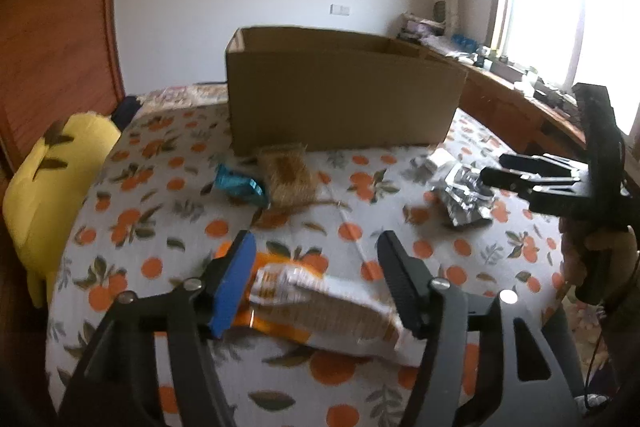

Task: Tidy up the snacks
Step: 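Lower both open tools to the snacks on the sheet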

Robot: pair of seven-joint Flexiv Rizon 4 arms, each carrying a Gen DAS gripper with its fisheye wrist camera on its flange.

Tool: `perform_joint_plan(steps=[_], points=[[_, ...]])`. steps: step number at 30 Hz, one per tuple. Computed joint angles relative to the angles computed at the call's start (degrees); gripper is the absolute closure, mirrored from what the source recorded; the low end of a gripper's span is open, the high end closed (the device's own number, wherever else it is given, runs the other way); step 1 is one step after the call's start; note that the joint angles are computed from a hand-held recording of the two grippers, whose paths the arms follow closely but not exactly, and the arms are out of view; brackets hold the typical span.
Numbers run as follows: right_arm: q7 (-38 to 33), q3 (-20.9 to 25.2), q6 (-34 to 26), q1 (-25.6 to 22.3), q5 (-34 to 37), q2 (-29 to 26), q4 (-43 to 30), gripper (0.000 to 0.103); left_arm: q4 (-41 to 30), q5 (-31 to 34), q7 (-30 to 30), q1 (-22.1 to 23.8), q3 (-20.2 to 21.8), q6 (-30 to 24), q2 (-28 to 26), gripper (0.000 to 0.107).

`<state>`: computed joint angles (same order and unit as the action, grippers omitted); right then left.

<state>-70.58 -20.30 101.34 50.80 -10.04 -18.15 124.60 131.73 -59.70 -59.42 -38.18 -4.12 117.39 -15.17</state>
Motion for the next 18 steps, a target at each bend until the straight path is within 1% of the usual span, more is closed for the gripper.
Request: perform_joint_plan(steps=[1,3,5,7,8,10,12,13,14,15,16,18], points=[[0.01,-0.33,0.01,0.19,0.05,-0.12,0.08,0.027,0.00,-1.65,0.69,-0.74,0.15,0.00,-0.15,0.043],[0.05,-0.80,-0.30,0.38,0.05,-0.48,0.00,0.026,-0.44,-7.48,3.43,-2.71,0.02,0.80,-0.64,0.043],[0.10,-1.31,-0.21,0.60,-0.01,-0.93,0.03,0.026,-0.86,-12.40,5.99,-3.16,-1.25,1.25,-0.78,0.042],[0.04,-0.03,-0.17,-0.75,0.04,-1.48,-0.15,0.026,-0.88,-16.27,7.42,-2.88,-2.95,1.31,-0.70,0.042],[0.10,2.43,-0.89,-3.05,-0.07,-1.60,-0.65,0.027,-0.58,-16.95,7.30,-2.37,-3.74,1.18,-0.56,0.042],[0.08,8.81,-1.18,-9.16,-0.84,-1.72,-1.62,0.026,-0.76,-20.58,8.84,-1.90,-5.49,1.04,-0.46,0.042],[0.41,12.10,-1.92,-12.46,-1.61,-1.99,-2.28,0.026,-0.72,-22.23,9.06,-1.08,-6.89,0.81,-0.33,0.042],[0.53,14.58,-2.52,-14.85,-2.02,-2.25,-2.84,0.026,-0.80,-22.70,9.26,-0.86,-7.46,1.32,-0.38,0.042],[0.59,17.21,-3.22,-17.39,-2.45,-2.56,-3.45,0.027,-1.36,-24.51,10.77,-0.72,-8.15,1.65,-0.49,0.042],[0.94,18.12,-3.56,-18.35,-2.86,-2.72,-3.70,0.027,-2.18,-26.83,12.68,-0.51,-9.03,2.13,-0.67,0.042],[1.47,17.86,-3.48,-18.26,-3.26,-2.75,-3.64,0.027,-3.00,-28.91,14.37,-0.16,-10.03,2.75,-0.89,0.042],[2.42,14.57,-2.45,-15.41,-4.16,-2.53,-2.80,0.027,-4.67,-33.19,18.29,0.87,-12.26,4.14,-1.34,0.042]])
